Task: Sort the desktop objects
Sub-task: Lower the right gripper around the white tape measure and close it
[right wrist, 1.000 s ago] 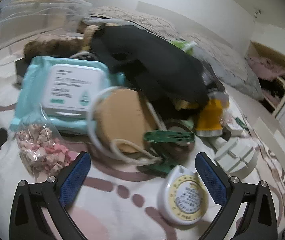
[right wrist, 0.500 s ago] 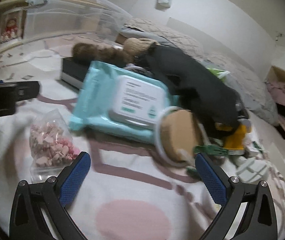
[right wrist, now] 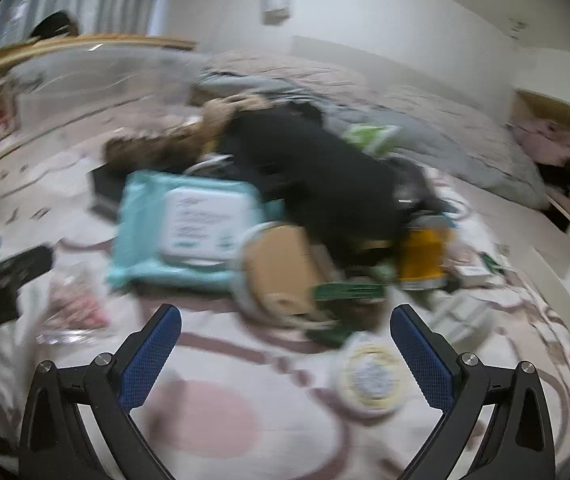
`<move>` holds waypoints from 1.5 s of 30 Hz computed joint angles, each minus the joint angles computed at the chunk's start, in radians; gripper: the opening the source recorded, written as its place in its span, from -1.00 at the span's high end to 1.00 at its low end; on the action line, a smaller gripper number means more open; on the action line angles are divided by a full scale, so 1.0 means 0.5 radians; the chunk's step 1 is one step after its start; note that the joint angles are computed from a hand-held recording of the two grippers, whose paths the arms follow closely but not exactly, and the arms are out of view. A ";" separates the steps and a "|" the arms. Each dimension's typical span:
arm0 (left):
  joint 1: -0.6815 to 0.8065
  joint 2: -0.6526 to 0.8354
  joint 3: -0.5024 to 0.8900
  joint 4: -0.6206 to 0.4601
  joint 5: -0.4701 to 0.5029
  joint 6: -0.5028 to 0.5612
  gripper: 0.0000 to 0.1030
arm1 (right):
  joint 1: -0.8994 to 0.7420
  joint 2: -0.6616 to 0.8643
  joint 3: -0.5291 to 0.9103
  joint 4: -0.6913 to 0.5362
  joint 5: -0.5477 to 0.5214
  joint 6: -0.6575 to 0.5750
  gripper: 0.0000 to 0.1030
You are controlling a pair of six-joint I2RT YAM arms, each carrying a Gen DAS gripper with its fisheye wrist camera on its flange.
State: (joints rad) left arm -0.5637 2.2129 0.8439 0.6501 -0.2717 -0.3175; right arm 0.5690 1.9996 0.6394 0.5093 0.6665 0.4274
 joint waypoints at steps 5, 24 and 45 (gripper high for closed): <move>-0.031 0.006 0.026 -0.040 -0.001 0.006 -1.00 | -0.223 -0.136 -0.163 -0.011 -0.080 0.191 -1.00; -0.050 0.041 0.068 -0.064 0.004 0.011 -1.00 | -0.713 -0.029 -0.322 0.228 -0.817 0.469 0.39; -0.109 0.047 0.004 -0.085 0.306 -0.027 -1.00 | -0.409 0.040 -0.327 0.342 -0.807 0.718 0.32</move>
